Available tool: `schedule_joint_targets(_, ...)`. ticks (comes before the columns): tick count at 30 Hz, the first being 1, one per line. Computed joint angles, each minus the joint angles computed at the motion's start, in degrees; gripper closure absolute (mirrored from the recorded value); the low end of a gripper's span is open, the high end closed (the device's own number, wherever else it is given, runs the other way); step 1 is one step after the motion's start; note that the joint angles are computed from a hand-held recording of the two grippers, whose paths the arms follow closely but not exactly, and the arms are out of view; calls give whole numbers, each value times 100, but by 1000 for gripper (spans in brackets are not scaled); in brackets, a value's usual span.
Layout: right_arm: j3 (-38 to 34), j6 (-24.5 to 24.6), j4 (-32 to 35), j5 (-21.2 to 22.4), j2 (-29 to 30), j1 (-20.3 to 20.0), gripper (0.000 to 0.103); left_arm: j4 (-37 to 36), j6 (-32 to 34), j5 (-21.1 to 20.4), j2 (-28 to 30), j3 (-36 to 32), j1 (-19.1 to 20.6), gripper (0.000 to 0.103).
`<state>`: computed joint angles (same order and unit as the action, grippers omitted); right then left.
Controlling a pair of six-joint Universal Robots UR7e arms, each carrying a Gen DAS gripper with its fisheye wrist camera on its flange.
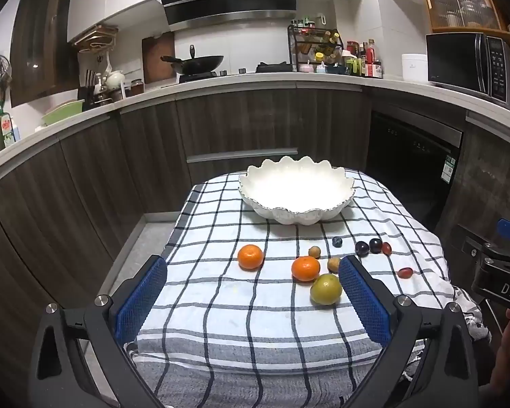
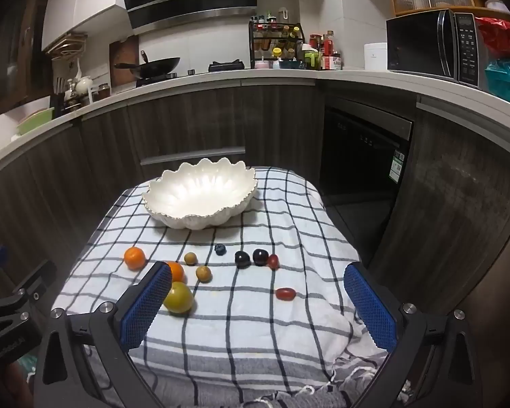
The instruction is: Organize fruits
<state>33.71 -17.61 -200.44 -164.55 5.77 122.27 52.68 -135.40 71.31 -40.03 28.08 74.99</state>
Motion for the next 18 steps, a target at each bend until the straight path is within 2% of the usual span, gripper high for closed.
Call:
schedule_joint_targets(7,-78,-66,-12,2,36,2,0,-113,15,-23,-6,55,-20,0)
schedule_joint_targets(8,-89,-94,-38,12,43,4,0,-35,-13,108,-15,16,21,0)
schedule_joint_targets(12,9,-188,-222,76,29,-44,0,42,14,155,55,-125,62,0)
schedule_joint_targets(14,-108,-90,-9,6,22,35,0,29,1,153,32,-97,56,0)
schedule_joint_targets(18,-185,-233,-116,23,76,28,0,19,-11,145,16,-71,45,0)
